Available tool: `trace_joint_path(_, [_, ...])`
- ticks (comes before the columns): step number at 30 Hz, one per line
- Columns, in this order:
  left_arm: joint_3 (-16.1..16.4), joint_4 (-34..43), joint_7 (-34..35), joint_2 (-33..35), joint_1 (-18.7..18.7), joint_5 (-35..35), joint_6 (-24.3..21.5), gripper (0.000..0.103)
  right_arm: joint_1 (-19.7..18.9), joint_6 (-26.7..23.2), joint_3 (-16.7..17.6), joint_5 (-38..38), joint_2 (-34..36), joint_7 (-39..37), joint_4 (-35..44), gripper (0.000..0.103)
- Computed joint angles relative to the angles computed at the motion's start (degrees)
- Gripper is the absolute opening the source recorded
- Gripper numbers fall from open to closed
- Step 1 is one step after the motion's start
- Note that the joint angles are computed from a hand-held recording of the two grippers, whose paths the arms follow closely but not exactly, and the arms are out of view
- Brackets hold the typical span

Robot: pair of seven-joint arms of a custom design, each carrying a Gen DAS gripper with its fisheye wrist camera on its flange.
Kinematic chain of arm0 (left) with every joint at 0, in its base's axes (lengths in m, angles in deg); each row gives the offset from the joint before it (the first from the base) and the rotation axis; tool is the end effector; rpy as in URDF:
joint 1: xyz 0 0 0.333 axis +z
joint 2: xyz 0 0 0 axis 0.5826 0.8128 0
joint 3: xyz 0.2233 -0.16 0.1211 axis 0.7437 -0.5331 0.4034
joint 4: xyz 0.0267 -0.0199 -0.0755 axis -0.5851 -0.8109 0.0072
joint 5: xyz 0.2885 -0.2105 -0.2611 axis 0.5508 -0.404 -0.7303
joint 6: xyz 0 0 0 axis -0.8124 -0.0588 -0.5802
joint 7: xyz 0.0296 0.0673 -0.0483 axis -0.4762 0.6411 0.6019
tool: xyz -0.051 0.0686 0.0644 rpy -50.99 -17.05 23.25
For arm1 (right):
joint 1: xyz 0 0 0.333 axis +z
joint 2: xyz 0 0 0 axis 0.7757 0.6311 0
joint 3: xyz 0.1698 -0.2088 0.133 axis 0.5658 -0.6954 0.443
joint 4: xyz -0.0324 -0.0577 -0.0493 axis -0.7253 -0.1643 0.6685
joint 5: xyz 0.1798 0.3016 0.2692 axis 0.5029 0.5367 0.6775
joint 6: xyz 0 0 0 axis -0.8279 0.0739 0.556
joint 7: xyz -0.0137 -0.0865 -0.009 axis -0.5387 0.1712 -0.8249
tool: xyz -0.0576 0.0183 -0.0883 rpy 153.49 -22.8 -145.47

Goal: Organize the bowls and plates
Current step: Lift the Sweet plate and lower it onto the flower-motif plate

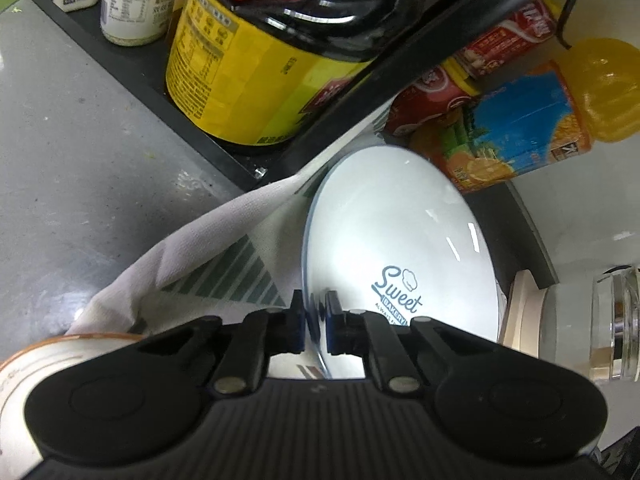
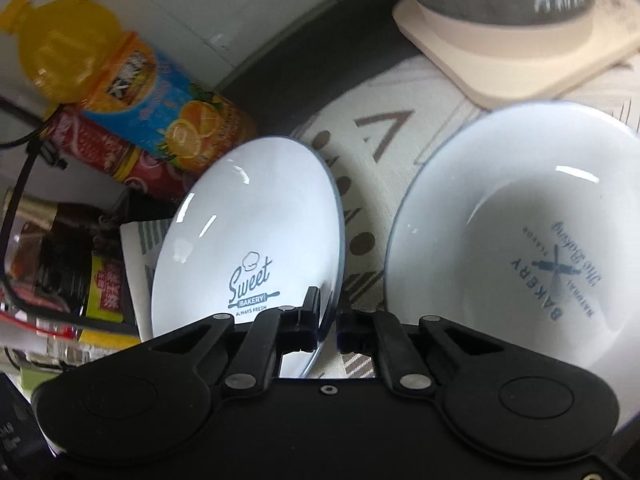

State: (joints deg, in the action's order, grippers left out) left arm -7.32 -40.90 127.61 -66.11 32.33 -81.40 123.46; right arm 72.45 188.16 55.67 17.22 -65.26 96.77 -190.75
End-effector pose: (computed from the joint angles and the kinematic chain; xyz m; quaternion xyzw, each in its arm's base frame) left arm 0.6330 -0.1247 0.4956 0.8300 -0.4795 0.2818 0.0412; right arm 0.5614 0.3120 0.5146 -0.4634 0.8356 0.0035 0.2949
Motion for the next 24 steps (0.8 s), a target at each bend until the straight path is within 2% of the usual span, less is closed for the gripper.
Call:
trace_joint_path(11, [0.6,-3.44,2.65,-4.41,-0.91,-0.38,0.63,0.007,-0.11,-0.56,1.38,-5.27,-3.63,2.15,-1.72,0.009])
trace_joint_path(24, [3.03,-10.53,4.55,-12.9,-2.64,-1.65,0.82,0.007,-0.22,-2.34,4.32,-9.85,-8.54,7.59,-3.9,0.009])
